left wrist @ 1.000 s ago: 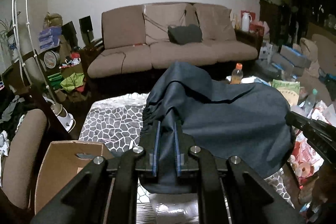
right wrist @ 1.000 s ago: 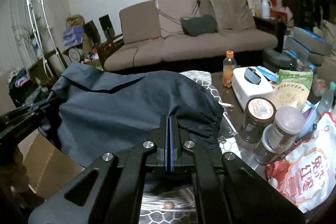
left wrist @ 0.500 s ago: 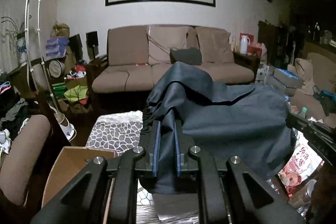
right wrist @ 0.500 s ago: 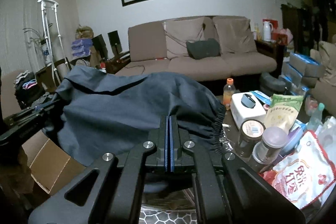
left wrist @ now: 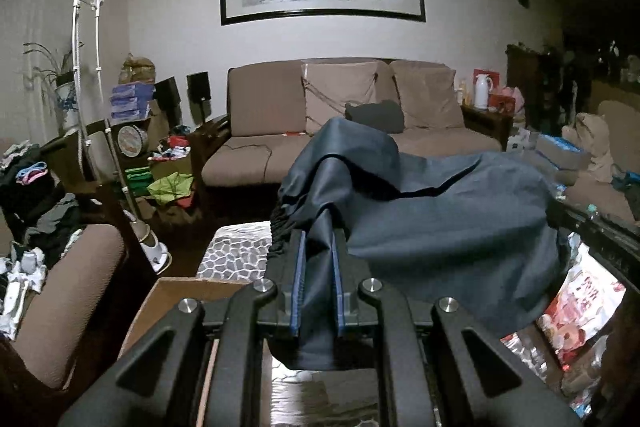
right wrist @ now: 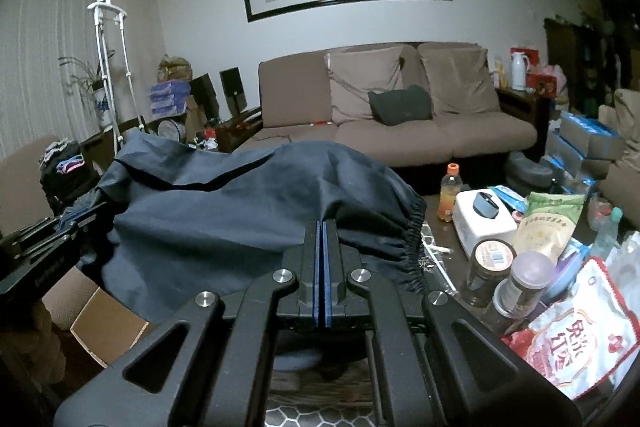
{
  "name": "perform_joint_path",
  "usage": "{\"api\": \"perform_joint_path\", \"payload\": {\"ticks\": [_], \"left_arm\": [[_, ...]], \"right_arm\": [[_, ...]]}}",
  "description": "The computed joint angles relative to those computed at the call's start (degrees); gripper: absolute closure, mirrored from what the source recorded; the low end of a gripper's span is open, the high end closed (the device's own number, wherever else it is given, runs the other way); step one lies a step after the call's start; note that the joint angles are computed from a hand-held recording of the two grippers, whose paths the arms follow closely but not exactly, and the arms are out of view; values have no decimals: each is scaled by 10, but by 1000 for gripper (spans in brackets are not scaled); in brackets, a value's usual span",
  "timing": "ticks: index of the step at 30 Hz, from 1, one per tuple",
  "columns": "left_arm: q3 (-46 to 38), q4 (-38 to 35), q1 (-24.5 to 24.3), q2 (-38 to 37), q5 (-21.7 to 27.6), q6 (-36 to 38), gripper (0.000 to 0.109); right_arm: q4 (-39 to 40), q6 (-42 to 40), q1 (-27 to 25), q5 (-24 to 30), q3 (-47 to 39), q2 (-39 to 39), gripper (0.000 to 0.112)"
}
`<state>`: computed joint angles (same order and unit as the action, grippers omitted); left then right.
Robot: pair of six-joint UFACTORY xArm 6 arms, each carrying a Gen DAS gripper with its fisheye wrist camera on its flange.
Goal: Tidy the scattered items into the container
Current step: 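Carry the held navy garment with both grippers toward the cardboard box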
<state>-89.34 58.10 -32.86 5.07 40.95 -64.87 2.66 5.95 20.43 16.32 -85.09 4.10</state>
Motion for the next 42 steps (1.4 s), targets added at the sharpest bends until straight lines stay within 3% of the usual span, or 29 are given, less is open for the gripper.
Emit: {"api": "perform_joint_path", "payload": {"ticks": [30,42], "left_arm": [[132,-7,59,-108,44,-27,97],[181,-3,82,-156,89,-39,97]], "right_arm": [[36,-54,80,37,-132,120,110],[49,-94,121,56,-186,172,110]]}}
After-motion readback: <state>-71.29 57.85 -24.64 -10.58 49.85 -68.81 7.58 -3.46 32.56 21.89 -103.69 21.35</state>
